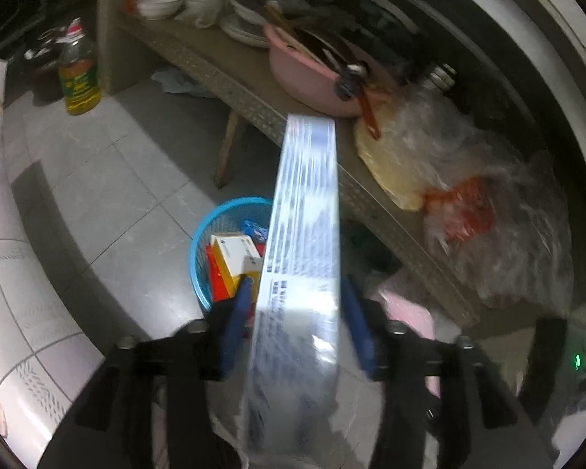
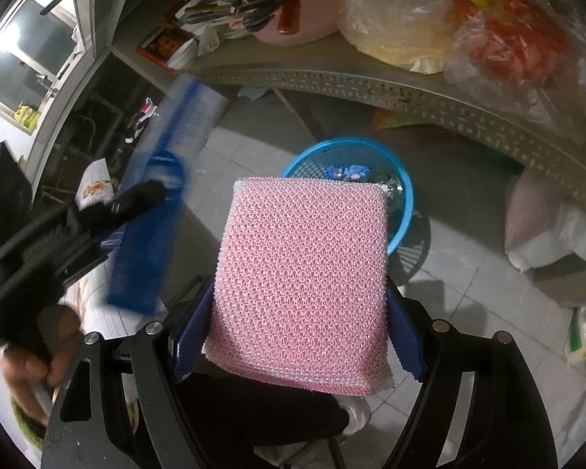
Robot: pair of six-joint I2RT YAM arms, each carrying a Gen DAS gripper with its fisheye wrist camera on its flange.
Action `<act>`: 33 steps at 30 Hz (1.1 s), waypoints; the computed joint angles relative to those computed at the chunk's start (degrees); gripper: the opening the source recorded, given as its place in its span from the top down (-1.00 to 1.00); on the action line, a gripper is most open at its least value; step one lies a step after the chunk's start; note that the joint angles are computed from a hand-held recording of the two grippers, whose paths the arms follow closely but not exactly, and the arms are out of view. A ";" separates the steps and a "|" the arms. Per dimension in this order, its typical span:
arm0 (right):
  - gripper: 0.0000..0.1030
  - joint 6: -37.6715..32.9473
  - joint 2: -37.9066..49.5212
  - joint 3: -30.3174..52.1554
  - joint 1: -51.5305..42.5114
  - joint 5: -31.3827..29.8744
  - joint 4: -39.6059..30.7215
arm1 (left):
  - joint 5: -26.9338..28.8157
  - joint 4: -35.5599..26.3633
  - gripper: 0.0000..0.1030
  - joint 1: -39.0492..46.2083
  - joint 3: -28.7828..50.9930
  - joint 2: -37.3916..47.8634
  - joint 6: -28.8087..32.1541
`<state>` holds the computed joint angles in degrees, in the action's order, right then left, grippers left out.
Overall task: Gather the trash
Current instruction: 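Carry the toothpaste box and sponge with both tools over the blue wastebasket, then open both tools to drop the toothpaste box and sponge into the wastebasket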
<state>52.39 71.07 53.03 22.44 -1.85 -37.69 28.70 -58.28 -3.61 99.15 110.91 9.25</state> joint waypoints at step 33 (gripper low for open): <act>-0.66 -13.25 35.35 14.25 -6.19 3.29 13.09 | 6.77 -15.29 -0.34 23.75 -10.45 -22.37 24.67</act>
